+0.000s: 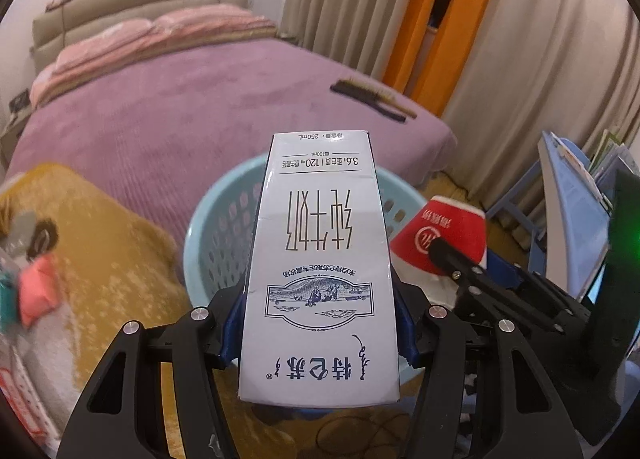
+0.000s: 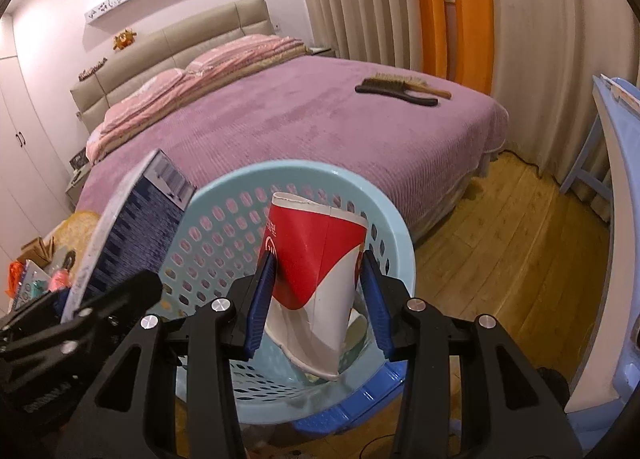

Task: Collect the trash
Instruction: 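Carry the carton and red cup over the blue basket and release both, then return both tools to the table and grasp the clear plastic bottle with the left tool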

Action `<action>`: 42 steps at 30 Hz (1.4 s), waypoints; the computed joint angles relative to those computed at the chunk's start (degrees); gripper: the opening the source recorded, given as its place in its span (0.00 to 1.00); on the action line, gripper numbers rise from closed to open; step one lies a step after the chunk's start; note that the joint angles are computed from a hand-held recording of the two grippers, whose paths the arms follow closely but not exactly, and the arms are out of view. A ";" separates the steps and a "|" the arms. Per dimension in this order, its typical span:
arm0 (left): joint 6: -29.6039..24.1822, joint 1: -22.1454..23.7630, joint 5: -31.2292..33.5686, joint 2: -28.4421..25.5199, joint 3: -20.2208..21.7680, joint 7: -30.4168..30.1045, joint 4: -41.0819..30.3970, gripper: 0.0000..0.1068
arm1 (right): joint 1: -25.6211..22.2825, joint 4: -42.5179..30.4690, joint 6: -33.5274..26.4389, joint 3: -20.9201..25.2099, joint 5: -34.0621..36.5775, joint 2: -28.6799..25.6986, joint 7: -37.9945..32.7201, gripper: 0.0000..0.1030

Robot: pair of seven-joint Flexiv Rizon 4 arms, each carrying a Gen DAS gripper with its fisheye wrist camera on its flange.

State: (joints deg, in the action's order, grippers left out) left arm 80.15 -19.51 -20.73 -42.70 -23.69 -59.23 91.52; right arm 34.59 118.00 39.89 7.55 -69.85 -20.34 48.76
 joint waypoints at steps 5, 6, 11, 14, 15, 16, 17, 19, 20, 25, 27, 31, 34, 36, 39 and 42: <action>-3.89 -1.41 -0.10 -1.43 3.15 -2.79 -1.96 0.53 | -0.51 -0.54 2.16 -0.47 0.12 -1.42 -0.67 0.39; -4.26 -1.74 0.06 -1.42 3.57 -3.18 -2.07 0.53 | -0.67 -0.48 2.83 -0.67 -0.12 -1.59 -0.51 0.39; -5.22 -2.27 0.75 -1.94 4.77 -4.15 -2.74 0.54 | -0.87 -0.62 4.27 -1.23 0.00 -2.13 -0.19 0.40; -5.36 -1.92 0.62 -1.81 4.69 -4.55 -2.60 0.56 | -0.93 -0.83 4.95 -1.39 0.22 -2.41 -0.38 0.40; -5.25 -1.45 0.36 -1.65 4.21 -4.44 -2.20 0.61 | -1.08 -0.73 5.38 -1.49 0.13 -2.31 -0.52 0.43; -4.67 -0.76 -0.09 -1.45 3.36 -4.14 -1.55 0.63 | -1.08 -0.72 5.64 -1.58 -0.06 -2.30 -0.33 0.47; -4.16 -0.39 -0.49 -1.10 2.71 -4.09 -1.06 0.67 | -0.97 -0.63 5.47 -1.65 -0.24 -2.18 -0.02 0.53; -2.80 1.70 -1.69 -0.60 0.01 -2.58 0.43 0.70 | -0.86 -0.39 5.19 -1.75 -0.98 -1.83 0.56 0.54; -2.30 2.49 -2.13 -0.39 -1.00 -1.85 0.98 0.72 | -0.84 -0.33 5.18 -1.68 -1.26 -1.72 0.73 0.54; 1.73 8.18 -4.92 2.00 -8.08 2.42 6.16 0.74 | -0.76 0.38 5.39 -1.13 -2.87 -0.43 2.70 0.54; 4.05 11.17 -5.77 2.97 -11.78 4.26 8.74 0.77 | -0.28 0.03 4.24 -0.66 -2.94 -0.11 2.26 0.54; 8.40 18.29 -5.23 4.52 -19.88 6.48 13.93 0.78 | 1.24 -1.52 1.41 0.31 -2.90 0.57 0.43 0.54; 11.61 24.30 -2.95 5.17 -26.25 6.37 17.66 0.79 | 2.65 -3.00 -0.79 0.92 -3.15 0.93 -0.57 0.54; 13.70 28.66 -0.96 5.53 -30.54 5.99 20.19 0.80 | 3.54 -4.07 -2.10 1.24 -3.23 0.99 -1.35 0.54; 16.85 35.79 2.35 5.78 -36.89 4.55 24.00 0.82 | 5.11 -6.14 -4.03 1.63 -3.41 0.71 -2.84 0.54; 19.33 42.75 5.87 5.57 -42.50 2.58 27.31 0.85 | 6.84 -8.77 -5.89 1.77 -3.37 0.00 -5.30 0.56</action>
State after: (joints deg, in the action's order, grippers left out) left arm 99.48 23.23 -14.86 -37.13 -66.18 -56.65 118.83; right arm 41.43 109.24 33.99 9.32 -73.22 -20.34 43.46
